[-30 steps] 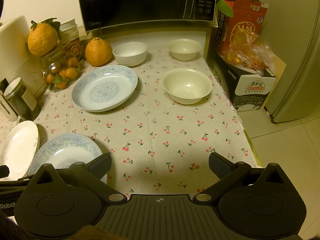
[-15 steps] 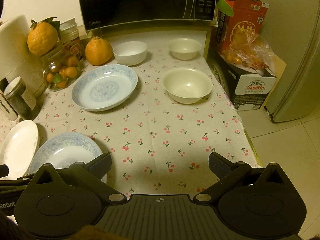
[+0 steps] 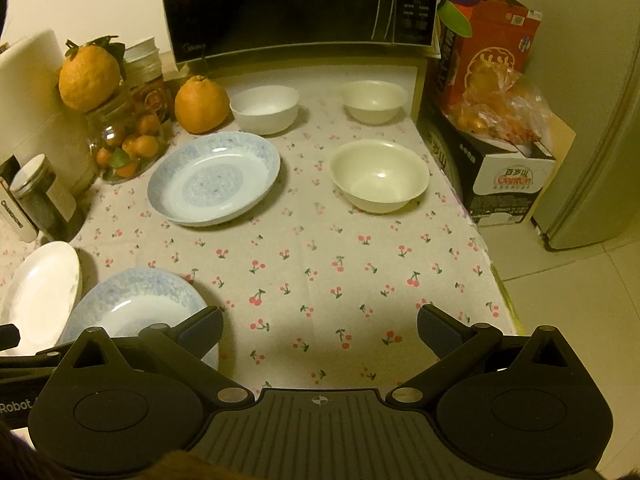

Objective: Organize plates and bowls

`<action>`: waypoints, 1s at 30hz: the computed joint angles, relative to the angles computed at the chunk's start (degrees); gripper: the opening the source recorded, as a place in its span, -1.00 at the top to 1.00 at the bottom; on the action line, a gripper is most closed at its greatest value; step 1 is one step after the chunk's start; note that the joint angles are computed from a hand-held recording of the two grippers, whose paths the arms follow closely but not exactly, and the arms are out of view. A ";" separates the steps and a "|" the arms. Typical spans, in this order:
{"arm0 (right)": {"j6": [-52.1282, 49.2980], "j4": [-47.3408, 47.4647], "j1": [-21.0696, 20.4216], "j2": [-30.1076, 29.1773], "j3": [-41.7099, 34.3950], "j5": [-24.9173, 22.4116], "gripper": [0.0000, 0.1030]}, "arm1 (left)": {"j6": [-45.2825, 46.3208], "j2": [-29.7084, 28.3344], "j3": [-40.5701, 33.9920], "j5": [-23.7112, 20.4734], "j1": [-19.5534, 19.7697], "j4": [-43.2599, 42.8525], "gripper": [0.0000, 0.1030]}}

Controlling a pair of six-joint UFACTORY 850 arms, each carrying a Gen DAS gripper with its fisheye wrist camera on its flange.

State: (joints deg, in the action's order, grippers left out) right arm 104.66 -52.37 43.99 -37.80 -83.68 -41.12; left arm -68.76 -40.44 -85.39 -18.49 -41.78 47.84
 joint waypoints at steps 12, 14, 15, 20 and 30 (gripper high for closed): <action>-5.39 4.16 -2.17 -0.23 -1.48 0.90 -1.00 | -4.28 -1.19 -2.58 -1.57 0.42 9.27 -0.99; -6.63 4.99 -2.76 -0.26 -1.76 2.12 -1.00 | -4.63 -1.52 -3.35 -1.69 0.56 10.32 -0.99; -7.24 5.50 -3.17 -0.21 -1.77 3.40 -1.00 | -4.90 -1.79 -3.83 -1.70 0.67 10.93 -0.96; -14.53 11.67 -5.05 -1.72 -4.40 6.29 -1.00 | -1.87 -3.86 -7.20 -2.53 1.57 8.24 -0.88; -20.50 17.70 -8.58 -4.57 -7.89 12.59 -1.00 | 17.59 -10.97 -17.89 -5.85 4.30 -12.12 -0.86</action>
